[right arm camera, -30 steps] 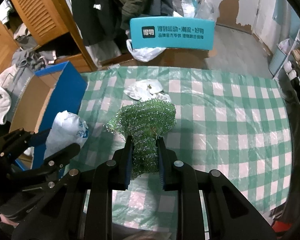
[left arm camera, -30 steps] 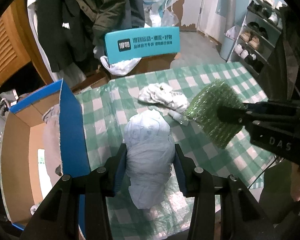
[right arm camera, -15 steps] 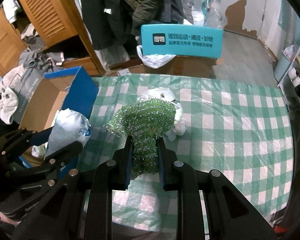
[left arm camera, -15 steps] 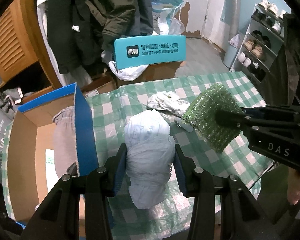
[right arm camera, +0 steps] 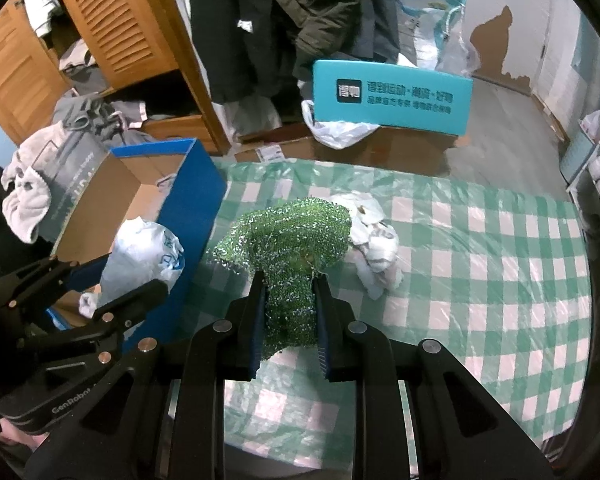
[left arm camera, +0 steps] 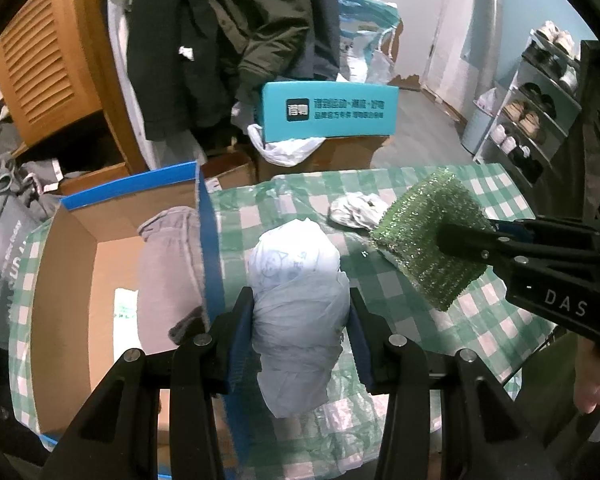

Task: Organize soft objects
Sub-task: 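Carry the green scrubber over the box with the right tool while the left tool carries the white bag there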

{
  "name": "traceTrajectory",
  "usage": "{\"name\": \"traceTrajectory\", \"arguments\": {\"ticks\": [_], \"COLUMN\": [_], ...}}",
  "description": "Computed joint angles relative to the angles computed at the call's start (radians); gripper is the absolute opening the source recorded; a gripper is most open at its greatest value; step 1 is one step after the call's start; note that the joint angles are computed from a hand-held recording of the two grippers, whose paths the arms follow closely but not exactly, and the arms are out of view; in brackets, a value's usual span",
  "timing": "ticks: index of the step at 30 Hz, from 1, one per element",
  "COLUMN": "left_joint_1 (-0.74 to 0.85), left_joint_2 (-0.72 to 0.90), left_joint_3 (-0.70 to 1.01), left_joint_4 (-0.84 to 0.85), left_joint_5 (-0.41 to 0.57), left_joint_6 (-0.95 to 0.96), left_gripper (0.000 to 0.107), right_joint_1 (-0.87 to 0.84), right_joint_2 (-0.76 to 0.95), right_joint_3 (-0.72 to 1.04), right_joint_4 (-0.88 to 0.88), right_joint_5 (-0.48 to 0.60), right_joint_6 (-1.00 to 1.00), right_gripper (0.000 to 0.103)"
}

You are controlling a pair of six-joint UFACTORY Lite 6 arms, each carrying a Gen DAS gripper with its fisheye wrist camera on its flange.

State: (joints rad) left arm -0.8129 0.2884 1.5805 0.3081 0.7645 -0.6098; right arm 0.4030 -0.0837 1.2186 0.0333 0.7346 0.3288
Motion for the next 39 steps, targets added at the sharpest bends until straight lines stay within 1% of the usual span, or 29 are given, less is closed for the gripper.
{"name": "traceTrajectory", "arguments": {"ticks": [16, 25, 34, 39], "left_joint_1": [0.12, 0.217, 0.317, 0.362], "left_joint_2": [-0.132, -0.218, -0.282, -0.295], "left_joint_3": [-0.146, -0.245, -0.322, -0.341], "left_joint_4": [-0.024, -0.072, -0.099, -0.096], "left_joint_5": [-0.03, -0.057, -0.067, -0.067], "left_joint_6": [0.029, 0.081, 0.122, 0.135], "left_gripper": [0.045, 0.045, 0.045, 0.045], "right_joint_1": [0.131, 0.196, 0.258, 0.299], "right_joint_2": [0.181, 0.308, 0.465, 0.577], "right_joint_3": [0.212, 0.363, 0.554, 0.696], "right_joint_4": [-0.052, -0.066, -0.055, -0.046], "right_joint_5": [0.023, 0.05, 0.087, 0.122], "right_joint_6": [0.078, 0.098, 0.091, 0.087], "right_gripper": [0.02, 0.02, 0.02, 0.02]}}
